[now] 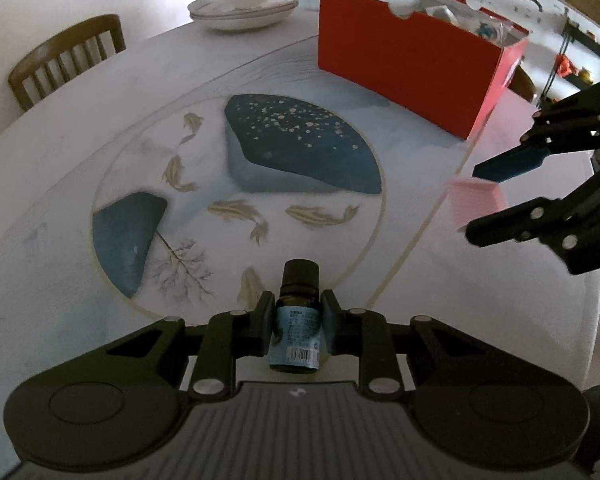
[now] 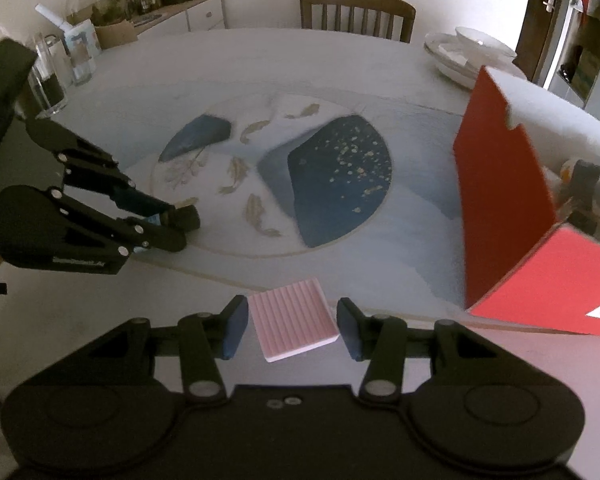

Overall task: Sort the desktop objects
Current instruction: 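Carry the dropper bottle with left tool while right tool carries the pink sponge into the box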

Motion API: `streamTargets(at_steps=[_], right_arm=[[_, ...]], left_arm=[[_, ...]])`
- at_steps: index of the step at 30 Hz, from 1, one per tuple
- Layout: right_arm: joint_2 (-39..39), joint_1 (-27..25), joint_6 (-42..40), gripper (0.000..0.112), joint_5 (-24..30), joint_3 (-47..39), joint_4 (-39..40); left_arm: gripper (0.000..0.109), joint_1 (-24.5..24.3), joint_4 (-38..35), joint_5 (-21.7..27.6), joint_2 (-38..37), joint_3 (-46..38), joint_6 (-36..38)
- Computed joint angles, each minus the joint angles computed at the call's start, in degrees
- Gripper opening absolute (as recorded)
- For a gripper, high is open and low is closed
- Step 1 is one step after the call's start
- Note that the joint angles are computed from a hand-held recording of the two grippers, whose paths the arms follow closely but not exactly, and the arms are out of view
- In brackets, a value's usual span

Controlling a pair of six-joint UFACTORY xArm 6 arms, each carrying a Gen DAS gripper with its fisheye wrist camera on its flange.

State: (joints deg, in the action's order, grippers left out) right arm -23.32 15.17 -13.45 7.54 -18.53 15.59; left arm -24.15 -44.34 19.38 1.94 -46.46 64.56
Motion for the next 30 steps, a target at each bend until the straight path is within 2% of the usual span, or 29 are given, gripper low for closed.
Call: streamTargets(at_steps=[8, 17, 22, 30], right_arm=[[-6.2, -3.8, -10.2, 0.048, 5.6, -0.2, 8.9], [-10.0, -10.4, -21.2, 0.048, 11.9, -1.7, 17.2], [-12.1, -15.1, -25.5, 0.048, 15.7, -2.8, 20.6], [-11.6, -23.6, -33.8, 0.048, 21.2, -7.1, 26.4]], left_arm=[[0.022, -2.5, 0.6, -0.7, -1.3, 0.4, -6.0], [0.022, -5.5, 0.4, -1.3, -1.4, -0.6, -11.6], [0.022, -7.4, -2.5, -0.9, -2.2, -1.6, -12.6], [0.022, -10.7, 0.4, -0.1, -0.7, -5.9, -19.4]])
